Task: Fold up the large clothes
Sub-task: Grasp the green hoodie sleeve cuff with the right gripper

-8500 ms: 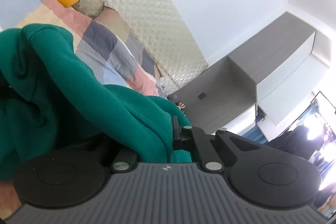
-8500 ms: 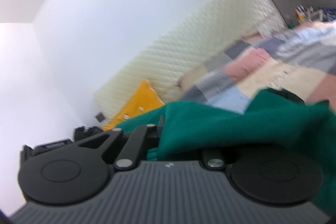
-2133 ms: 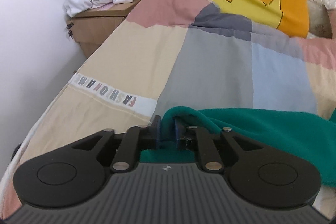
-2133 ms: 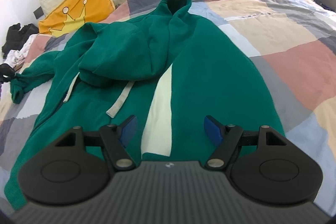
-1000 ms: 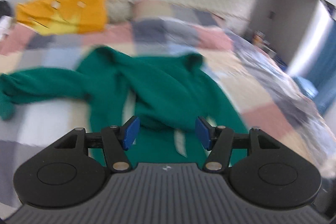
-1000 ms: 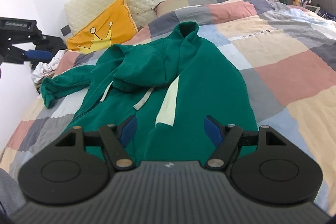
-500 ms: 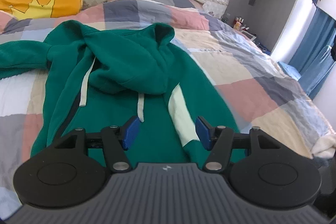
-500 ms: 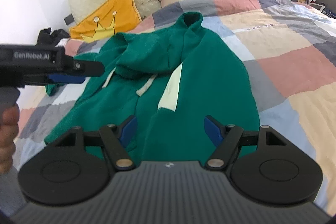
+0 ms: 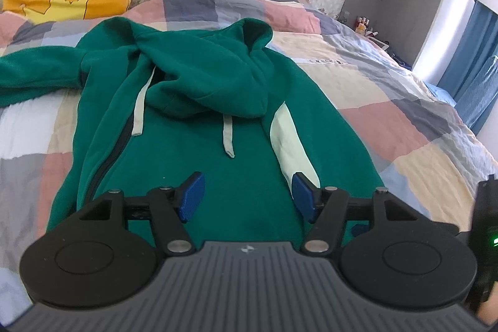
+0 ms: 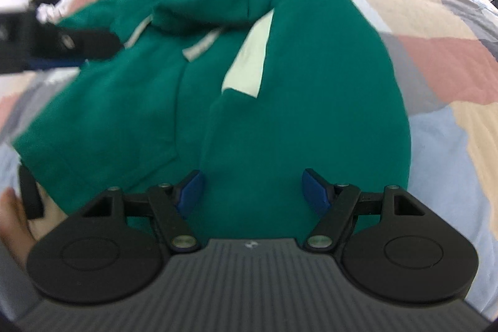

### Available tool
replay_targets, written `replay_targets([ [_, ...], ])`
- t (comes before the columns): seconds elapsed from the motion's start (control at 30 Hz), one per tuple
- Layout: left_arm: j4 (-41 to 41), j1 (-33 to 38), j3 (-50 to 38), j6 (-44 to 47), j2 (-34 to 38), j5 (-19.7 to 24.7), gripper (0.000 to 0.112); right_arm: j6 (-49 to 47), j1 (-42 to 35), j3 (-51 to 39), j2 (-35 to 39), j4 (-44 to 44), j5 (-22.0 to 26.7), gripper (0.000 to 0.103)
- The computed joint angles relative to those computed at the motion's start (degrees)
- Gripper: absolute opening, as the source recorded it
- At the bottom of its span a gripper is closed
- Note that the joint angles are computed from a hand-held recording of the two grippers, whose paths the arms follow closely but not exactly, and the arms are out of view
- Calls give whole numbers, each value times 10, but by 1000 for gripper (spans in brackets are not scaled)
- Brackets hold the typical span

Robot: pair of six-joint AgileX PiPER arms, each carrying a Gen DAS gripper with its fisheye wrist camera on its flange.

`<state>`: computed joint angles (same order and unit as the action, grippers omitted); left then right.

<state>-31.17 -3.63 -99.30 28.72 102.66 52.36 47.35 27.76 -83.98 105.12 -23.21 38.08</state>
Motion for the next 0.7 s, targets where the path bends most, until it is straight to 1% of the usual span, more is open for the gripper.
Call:
replay_targets([
  [0.03,0,0,1,-3,-1,-1,68,-2,1,-3,3,1,3,73],
  [0.07,-3,2,2,-3,-2,0,68,-3,1,-4,5,1,5,70],
  [0.1,-6,4,2,-2,-2,2,68,-5,2,-3,4,1,5,62],
  [0.13,-9,6,3,-3,-2,4,68,-5,4,-2,4,-1,6,57],
  [0.17,-11,7,4,-5,-3,5,68,0,6,-1,3,-6,9,41],
  [0.2,-14,8,6,-4,-5,6,68,11,8,3,-1,-14,11,28],
  [0.23,-14,7,12,-3,-8,4,68,23,8,9,-7,-22,8,23],
  [0.27,-13,8,16,-2,-10,0,68,45,7,21,-20,-33,-1,14],
  [0.3,-11,6,21,-3,-13,-4,68,68,6,34,-32,-45,-10,11],
  [0.37,-10,7,26,-2,-16,-6,68,127,2,62,-63,-83,-28,8],
  [0.47,-5,6,30,-9,-17,-7,68,214,2,93,-101,-154,-31,7],
  [0.53,-1,4,31,-17,-16,-7,68,254,-1,108,-117,-185,-35,7],
  [0.7,5,0,31,-41,-12,-7,68,365,-31,159,-167,-259,-63,6],
])
